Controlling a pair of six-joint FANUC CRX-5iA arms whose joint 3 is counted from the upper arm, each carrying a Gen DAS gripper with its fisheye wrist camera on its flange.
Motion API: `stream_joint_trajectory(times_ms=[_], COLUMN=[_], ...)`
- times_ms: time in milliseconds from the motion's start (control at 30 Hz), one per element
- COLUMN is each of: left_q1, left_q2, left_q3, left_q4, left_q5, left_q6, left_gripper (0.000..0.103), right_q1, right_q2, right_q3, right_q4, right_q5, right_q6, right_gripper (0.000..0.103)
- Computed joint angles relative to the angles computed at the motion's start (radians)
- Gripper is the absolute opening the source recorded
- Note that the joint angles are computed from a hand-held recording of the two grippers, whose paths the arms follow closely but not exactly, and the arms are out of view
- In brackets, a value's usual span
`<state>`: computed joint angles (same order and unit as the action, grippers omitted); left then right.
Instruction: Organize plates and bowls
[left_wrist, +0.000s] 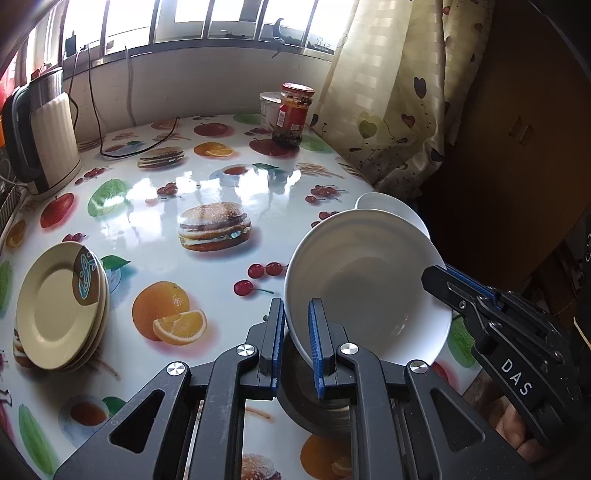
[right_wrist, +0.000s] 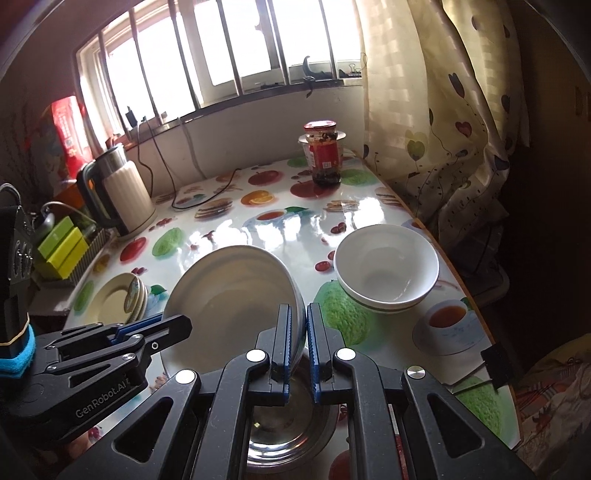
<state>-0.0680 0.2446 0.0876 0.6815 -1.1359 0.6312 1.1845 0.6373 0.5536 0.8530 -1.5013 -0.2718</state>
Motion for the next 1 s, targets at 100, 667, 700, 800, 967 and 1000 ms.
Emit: stream_joint_trajectory(times_ms=[100,667,700,800,967,1000], left_q1=[0.001,0.006,0.006,0.007,0.005,0.004], left_q2=[-0.008,-0.028,-0.028,-0.027,-0.021,-0.019], left_q3=[-0.011,-0.044,-0.044,-0.043,-0.036,-0.034], left_q4=[-0.006,-0.059,-0.06,-0.065,-0.079,-0.082], left_q5=[-0.007,-0.029,-0.03,-0.032,-0.037,-0.038], left_q6=[-0.006,0.001,0.003,0.008,0.019,0.022], left_gripper=[0.014,0.014,0.014,0.014,0.014,0.014], right_q1=[0.013,0.048,0.048,0.05,0.05,0.05], right_q2=[-0.008,-0.016,-0.015,-0.011,-0.01,-0.01], right_q3=[-0.015,-0.058,-0.058,-0.053,-0.053,-0.054], right_q4=[0.001,-0.052,-0.052,-0.057,-0.07,-0.073], right_q5=[-0.011,-0.003,-0.002,-0.003,0.007,0.01], right_q6=[-0.026,-0.112,-0.112,-0.113,-0.121,-0.123], right_gripper=[0.009,0.009,0.009,0.009,0.009,0.009])
